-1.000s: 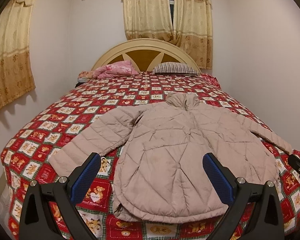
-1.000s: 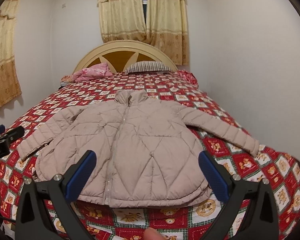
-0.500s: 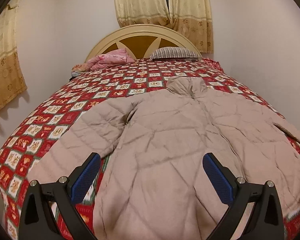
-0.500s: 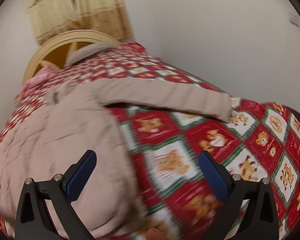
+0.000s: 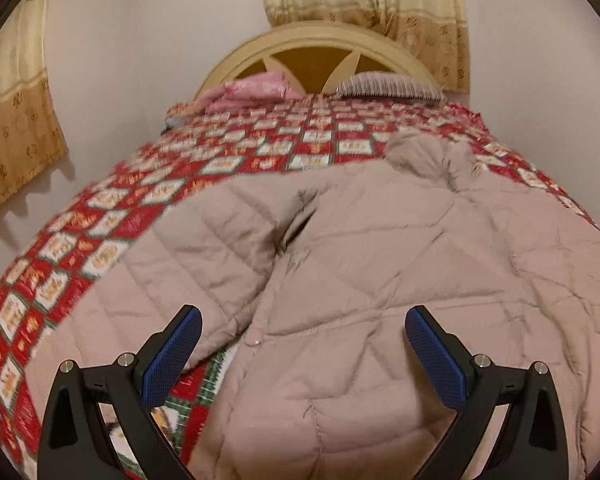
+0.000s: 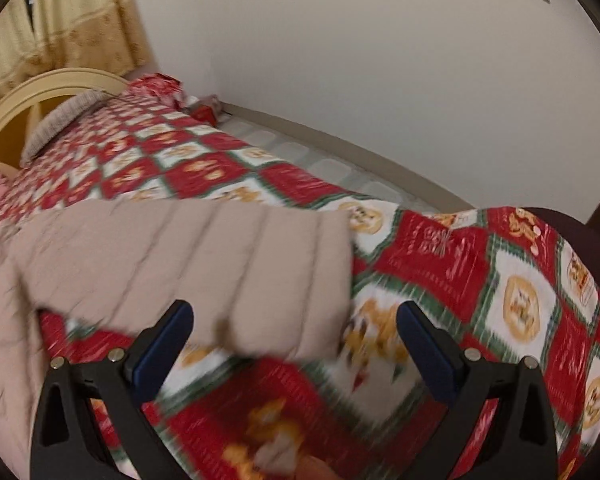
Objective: Fold large clothes
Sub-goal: 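Grasp the jacket sleeve with the right gripper, then lift the sleeve with the right gripper and fold it across the jacket body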
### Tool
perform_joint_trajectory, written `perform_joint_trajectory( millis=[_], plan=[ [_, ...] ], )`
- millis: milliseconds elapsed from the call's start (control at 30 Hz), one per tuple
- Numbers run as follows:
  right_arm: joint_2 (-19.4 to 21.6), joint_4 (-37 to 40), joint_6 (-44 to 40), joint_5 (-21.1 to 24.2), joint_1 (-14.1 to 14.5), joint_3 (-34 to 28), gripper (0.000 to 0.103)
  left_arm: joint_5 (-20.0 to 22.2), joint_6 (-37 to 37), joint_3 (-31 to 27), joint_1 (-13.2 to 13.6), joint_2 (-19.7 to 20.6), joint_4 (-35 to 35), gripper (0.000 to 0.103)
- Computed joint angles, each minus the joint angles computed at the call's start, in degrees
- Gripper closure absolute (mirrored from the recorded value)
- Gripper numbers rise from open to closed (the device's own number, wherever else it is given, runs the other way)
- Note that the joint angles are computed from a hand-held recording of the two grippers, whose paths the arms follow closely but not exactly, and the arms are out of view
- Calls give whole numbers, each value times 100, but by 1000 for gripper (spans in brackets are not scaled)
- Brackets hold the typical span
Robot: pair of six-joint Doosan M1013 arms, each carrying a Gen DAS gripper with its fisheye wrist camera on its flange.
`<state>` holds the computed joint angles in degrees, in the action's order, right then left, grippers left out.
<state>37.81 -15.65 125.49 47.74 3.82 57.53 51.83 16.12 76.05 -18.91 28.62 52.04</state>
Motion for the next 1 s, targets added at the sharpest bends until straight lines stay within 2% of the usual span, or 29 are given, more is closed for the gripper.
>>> perform_joint_trajectory(
  millis=[200,367,400,467,533,600,733,1000],
  plan=[
    [434,137,-352,580,-43,-611,9,-159,22,35,93,69,-337,1],
    [580,819,-713,713,-152,-837,26,-262,85,31,139,96,-542,1],
    [571,1186,-895,667,-208,-821,37,-280,97,31,143,100,-567,1],
    [555,1599,-1030,624,-282,-794,48,-312,94,44,153,95,-579,1],
    [502,1705,-1120,532,-297,-724,77,-377,48,85,161,72,-572,1],
    [400,1853,-1202,346,-325,-588,85,-426,16,106,168,58,-576,1],
    [350,1450,-1099,188,-214,-642,90,-496,-75,174,154,8,-485,1],
    [197,-76,-999,-384,242,-953,91,-600,-186,274,62,-90,-173,1]
  ],
)
